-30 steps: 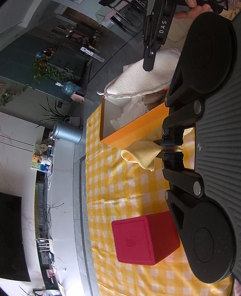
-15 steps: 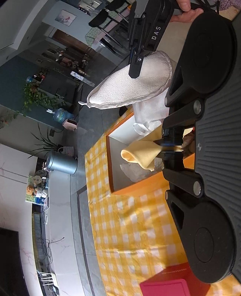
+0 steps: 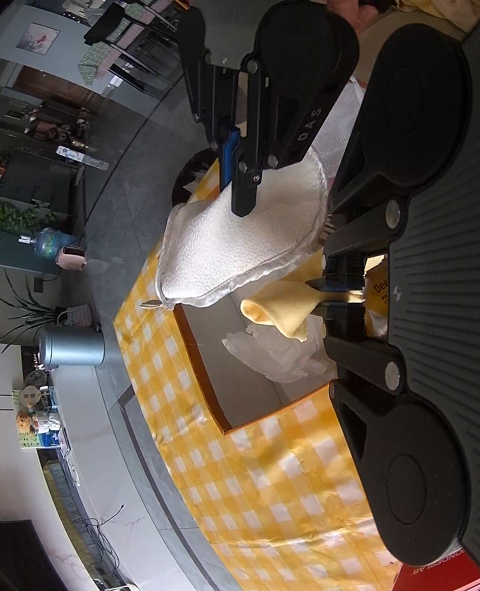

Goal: Organize soft objects
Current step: 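Open both tools to drop the mitt and cloth into the box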

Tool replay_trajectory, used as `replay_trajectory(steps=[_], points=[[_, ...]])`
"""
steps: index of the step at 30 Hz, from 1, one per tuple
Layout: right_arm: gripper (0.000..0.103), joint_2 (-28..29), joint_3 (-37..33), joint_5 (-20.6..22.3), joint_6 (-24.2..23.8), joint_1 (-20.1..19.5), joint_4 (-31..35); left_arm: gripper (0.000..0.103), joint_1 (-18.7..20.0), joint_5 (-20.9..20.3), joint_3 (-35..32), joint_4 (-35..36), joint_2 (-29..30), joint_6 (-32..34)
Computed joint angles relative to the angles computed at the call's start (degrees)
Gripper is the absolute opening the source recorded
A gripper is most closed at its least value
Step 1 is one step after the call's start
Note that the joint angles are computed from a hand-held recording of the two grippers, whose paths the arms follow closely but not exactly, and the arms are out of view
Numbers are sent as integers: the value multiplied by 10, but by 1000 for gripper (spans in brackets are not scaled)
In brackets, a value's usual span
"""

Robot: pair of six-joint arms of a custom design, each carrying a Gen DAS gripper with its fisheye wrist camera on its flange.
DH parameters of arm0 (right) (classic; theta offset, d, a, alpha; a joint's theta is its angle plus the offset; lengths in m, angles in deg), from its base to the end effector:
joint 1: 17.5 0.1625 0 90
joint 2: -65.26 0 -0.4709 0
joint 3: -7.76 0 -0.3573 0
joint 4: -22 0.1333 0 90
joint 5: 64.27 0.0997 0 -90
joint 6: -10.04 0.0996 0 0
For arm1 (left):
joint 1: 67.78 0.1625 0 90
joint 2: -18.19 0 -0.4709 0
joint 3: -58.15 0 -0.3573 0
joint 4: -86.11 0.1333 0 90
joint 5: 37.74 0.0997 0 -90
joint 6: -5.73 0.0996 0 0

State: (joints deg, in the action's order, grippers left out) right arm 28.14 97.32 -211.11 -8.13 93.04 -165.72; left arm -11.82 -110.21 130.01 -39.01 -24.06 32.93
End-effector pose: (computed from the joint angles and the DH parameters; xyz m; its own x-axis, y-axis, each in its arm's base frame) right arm 0.2931 -0.6400 0.1960 -0.6080 0.1414 0.7813 -0.4594 0.7399 -0.4914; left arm -0.2943 -0.7275 0.2176 -0.4625 0.8305 -0.3105 0.8642 0.5006 0.0516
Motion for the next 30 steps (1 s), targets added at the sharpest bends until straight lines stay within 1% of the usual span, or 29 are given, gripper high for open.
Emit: replay_trajectory(steps=[4, 7, 11, 13, 15, 16, 17, 18, 19, 20, 23, 26, 27, 30], points=[[6, 8, -14, 7, 20, -22, 35, 5, 1, 15, -6, 9, 13, 29], [8, 13, -19, 11, 20, -29, 53, 6, 0, 23, -1, 6, 18, 43], [19, 15, -19, 9, 21, -33, 70, 9, 2, 30, 2, 12, 21, 38], [19, 12, -15, 11, 24, -33, 76, 11, 1, 33, 8, 7, 19, 42], [20, 12, -15, 6, 19, -31, 72, 17, 0, 33, 12, 0, 16, 50], [22, 11, -16, 4, 16, -29, 72, 24, -1, 30, 15, -2, 13, 52], [26, 11, -16, 1, 13, -27, 69, 32, -1, 25, 15, -6, 12, 53], [32, 12, -16, -3, 6, -25, 60, 36, -2, 21, 17, -9, 9, 53], [34, 12, -16, -8, -1, -22, 52, 42, -2, 17, 19, -12, 5, 54], [39, 13, -17, -13, -7, -19, 45, 48, -3, 13, 20, -13, 1, 54], [45, 12, -20, -29, -19, -9, 25, 55, -7, 5, 29, -28, -12, 60], [51, 10, -19, -40, -28, 2, 8, 60, -9, -7, 35, -36, -25, 63], [53, 10, -20, -45, -30, 7, 3, 60, -10, -10, 36, -38, -28, 63], [57, 11, -19, -63, -43, 22, -18, 60, -13, -18, 41, -44, -42, 58]])
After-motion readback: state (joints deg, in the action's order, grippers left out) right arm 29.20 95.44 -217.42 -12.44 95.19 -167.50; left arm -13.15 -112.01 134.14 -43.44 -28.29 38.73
